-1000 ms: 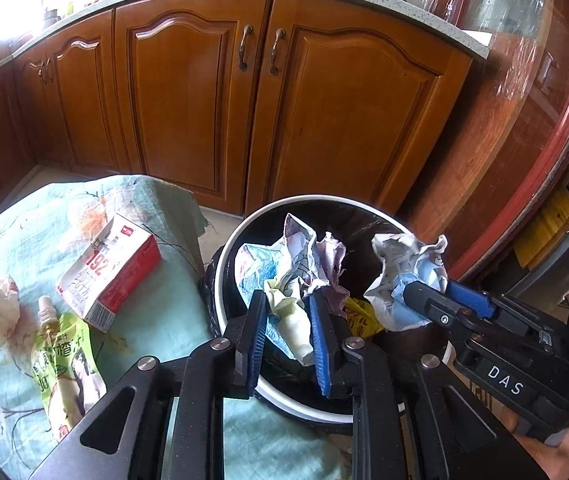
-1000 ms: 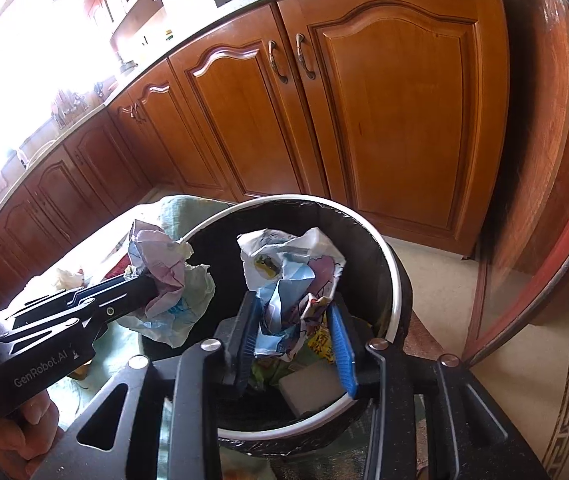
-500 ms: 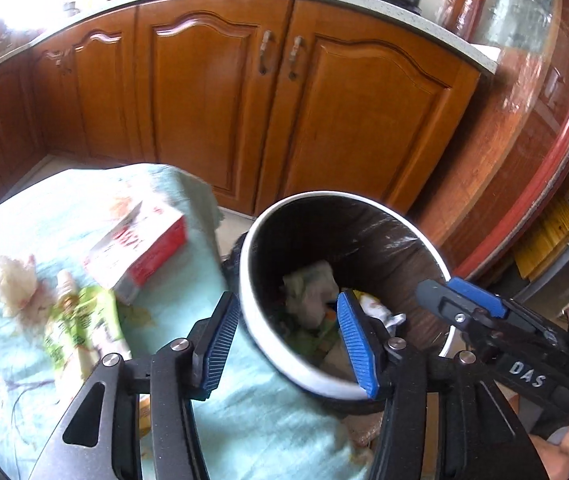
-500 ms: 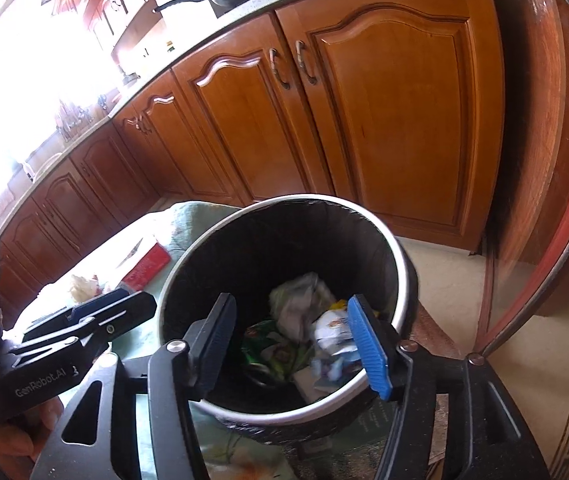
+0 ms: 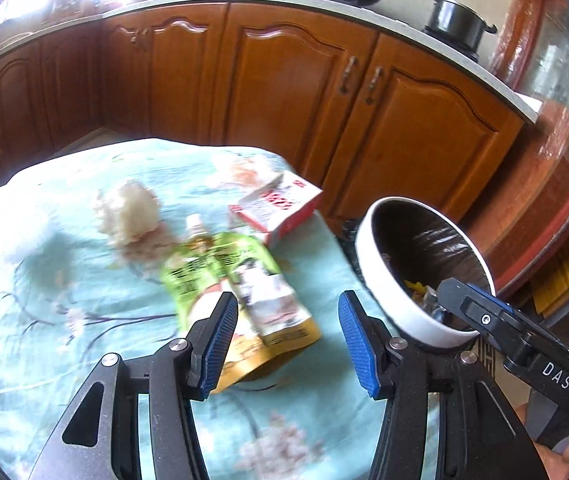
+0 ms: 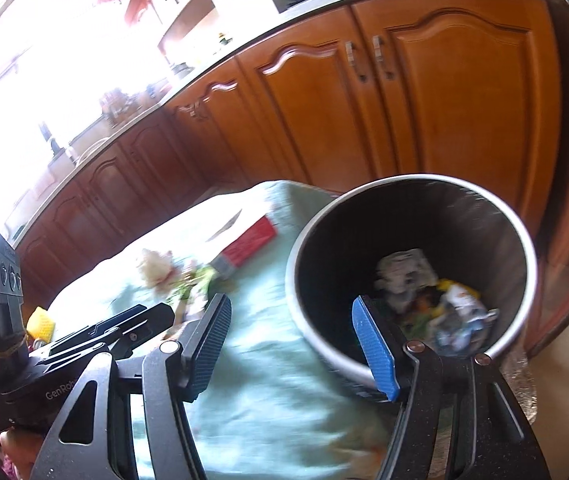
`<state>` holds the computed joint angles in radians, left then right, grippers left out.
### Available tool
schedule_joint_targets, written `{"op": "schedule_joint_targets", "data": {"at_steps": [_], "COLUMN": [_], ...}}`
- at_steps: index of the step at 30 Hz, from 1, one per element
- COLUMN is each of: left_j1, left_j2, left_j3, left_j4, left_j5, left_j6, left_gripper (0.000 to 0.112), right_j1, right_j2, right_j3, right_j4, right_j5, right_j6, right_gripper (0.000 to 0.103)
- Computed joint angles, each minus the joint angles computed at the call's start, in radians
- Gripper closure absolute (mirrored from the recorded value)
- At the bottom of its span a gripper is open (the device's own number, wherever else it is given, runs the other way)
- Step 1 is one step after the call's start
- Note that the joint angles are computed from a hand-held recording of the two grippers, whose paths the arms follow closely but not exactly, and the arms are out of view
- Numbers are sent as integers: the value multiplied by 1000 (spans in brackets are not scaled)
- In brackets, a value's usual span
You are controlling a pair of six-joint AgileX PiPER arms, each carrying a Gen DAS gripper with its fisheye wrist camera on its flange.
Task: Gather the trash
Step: 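Move both open tools back over the white foam net and juice pouch, then grasp the white foam net with the left tool while the right tool grasps the green juice pouch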
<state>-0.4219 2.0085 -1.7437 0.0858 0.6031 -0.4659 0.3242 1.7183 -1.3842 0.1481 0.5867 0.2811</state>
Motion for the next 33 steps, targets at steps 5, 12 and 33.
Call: {"op": "schedule_joint_targets", "data": {"at_steps": [5, 12, 33], "left_j1": [44, 103, 318], "left_j2": [-103, -182, -130], "left_j3": [158, 277, 215], "left_j4": [7, 3, 154], "left_j5": [-50, -74, -19], "left_j6": [-32, -35, -127], "left_gripper": [60, 60, 53], "right_j1": [62, 116, 178], "right_j2": [37, 82, 313], "right_j3": [-41, -79, -344], "right_j4": [-12, -17, 40], "right_j5": [9, 15, 136], "right_j6": [21, 29, -30], "right_gripper": [38, 38, 38]}}
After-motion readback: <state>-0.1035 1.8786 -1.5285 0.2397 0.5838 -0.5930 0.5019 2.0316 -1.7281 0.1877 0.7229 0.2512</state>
